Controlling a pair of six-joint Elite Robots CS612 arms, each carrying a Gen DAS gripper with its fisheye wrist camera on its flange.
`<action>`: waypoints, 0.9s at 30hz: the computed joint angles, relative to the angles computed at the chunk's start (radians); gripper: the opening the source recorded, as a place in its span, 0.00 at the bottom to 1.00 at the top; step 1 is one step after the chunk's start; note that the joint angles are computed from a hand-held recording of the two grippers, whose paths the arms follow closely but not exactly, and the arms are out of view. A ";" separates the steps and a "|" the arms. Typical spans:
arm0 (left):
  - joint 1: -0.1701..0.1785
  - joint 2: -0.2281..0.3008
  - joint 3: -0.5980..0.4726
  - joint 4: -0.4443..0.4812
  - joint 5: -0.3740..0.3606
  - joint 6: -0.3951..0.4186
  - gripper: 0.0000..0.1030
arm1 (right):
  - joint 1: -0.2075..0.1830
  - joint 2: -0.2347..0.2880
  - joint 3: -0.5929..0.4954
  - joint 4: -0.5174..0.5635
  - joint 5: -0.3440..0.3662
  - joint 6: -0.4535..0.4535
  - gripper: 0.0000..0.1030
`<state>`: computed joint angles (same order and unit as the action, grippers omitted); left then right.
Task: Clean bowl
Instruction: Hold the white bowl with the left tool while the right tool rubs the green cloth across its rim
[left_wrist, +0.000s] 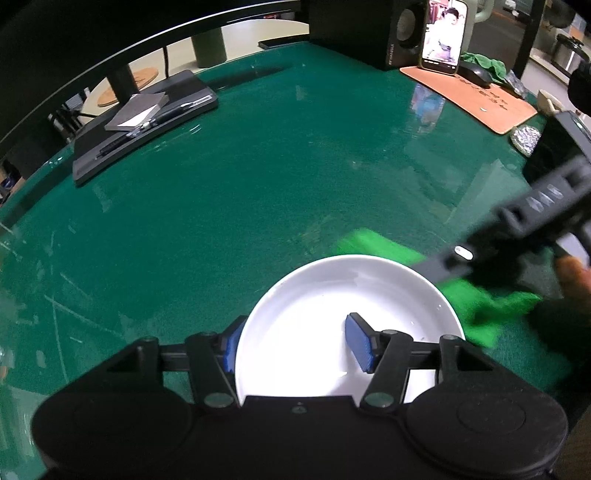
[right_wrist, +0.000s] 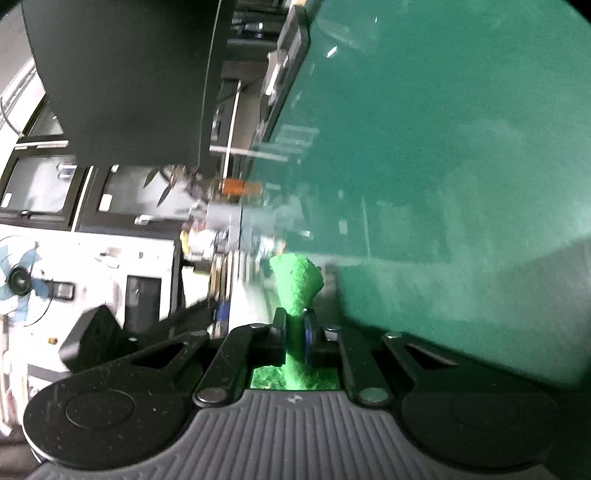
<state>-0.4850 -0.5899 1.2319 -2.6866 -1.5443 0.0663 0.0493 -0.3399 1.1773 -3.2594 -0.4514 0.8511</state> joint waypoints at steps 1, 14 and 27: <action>0.000 0.000 0.000 -0.001 0.000 0.002 0.54 | -0.001 -0.001 0.005 -0.004 0.004 0.002 0.09; 0.000 0.001 0.003 -0.007 -0.012 0.010 0.55 | 0.002 0.019 -0.037 -0.008 -0.002 0.019 0.10; -0.001 -0.012 0.014 -0.019 0.010 -0.147 0.51 | 0.023 0.101 -0.216 -0.008 -0.007 0.086 0.11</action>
